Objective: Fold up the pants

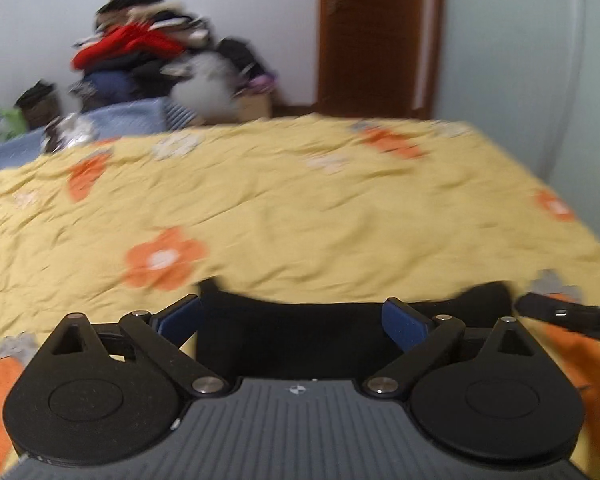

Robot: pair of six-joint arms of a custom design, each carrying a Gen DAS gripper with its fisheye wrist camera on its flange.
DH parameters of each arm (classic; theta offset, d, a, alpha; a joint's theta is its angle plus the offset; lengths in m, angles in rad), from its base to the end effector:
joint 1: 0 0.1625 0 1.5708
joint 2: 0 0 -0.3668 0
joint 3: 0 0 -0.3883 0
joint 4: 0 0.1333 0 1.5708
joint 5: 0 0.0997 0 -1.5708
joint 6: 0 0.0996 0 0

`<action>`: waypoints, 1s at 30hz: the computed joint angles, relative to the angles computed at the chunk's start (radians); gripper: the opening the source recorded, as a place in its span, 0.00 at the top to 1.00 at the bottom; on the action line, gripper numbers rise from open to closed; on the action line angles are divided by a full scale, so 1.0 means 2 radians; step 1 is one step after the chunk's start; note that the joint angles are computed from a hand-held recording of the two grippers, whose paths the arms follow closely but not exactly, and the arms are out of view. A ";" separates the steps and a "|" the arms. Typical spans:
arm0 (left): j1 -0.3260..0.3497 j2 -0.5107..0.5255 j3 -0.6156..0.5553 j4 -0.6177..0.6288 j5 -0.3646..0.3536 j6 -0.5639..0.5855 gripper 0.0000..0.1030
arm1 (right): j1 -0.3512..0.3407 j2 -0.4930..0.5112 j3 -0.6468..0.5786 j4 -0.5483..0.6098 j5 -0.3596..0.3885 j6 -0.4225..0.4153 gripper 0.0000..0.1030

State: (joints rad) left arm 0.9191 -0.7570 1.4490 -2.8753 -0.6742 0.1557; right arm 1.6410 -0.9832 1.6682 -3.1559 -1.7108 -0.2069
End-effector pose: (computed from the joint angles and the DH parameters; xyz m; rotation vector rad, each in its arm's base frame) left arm -0.2464 -0.6710 0.1731 0.5674 2.1968 -0.9524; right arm 0.1642 -0.6333 0.2389 0.2788 -2.6538 1.2727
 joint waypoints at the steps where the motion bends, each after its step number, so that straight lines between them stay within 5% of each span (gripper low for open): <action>1: 0.007 -0.001 -0.009 0.016 0.002 -0.012 0.07 | 0.001 0.008 -0.012 0.010 0.001 0.001 0.53; 5: 0.026 0.001 -0.027 0.049 -0.002 -0.026 0.08 | -0.003 0.022 -0.037 0.049 0.038 0.010 0.58; 6: 0.029 0.005 -0.031 0.050 -0.002 -0.022 0.08 | -0.001 0.028 -0.046 0.055 0.030 0.009 0.76; 7: 0.032 0.008 -0.032 0.044 -0.004 -0.015 0.07 | 0.003 0.033 -0.053 0.063 0.016 0.001 0.83; 11: 0.041 0.032 -0.053 0.035 0.010 -0.010 0.06 | 0.016 0.045 -0.054 0.031 -0.057 -0.035 0.89; 15: 0.050 0.052 -0.079 0.052 0.018 -0.023 0.07 | 0.023 0.064 -0.069 -0.002 -0.129 -0.071 0.90; 18: 0.042 0.030 -0.041 0.006 0.011 -0.002 0.07 | 0.033 0.058 -0.047 -0.052 -0.146 -0.092 0.89; 20: 0.033 0.014 -0.010 -0.028 0.010 0.016 0.06 | 0.040 0.040 -0.020 -0.069 -0.127 -0.123 0.89; 23: 0.026 0.005 0.011 -0.030 -0.003 0.030 0.03 | 0.040 0.000 0.009 0.034 -0.052 -0.127 0.89; 24: 0.028 0.010 0.007 -0.017 -0.007 0.041 0.03 | 0.043 0.000 0.008 0.061 -0.054 -0.136 0.90; 26: 0.033 0.027 -0.007 -0.012 0.005 0.064 0.00 | 0.050 0.018 0.004 0.054 -0.102 -0.169 0.90; 30: 0.031 -0.016 0.032 0.013 0.002 0.005 0.04 | 0.060 0.017 0.022 -0.019 -0.150 -0.143 0.84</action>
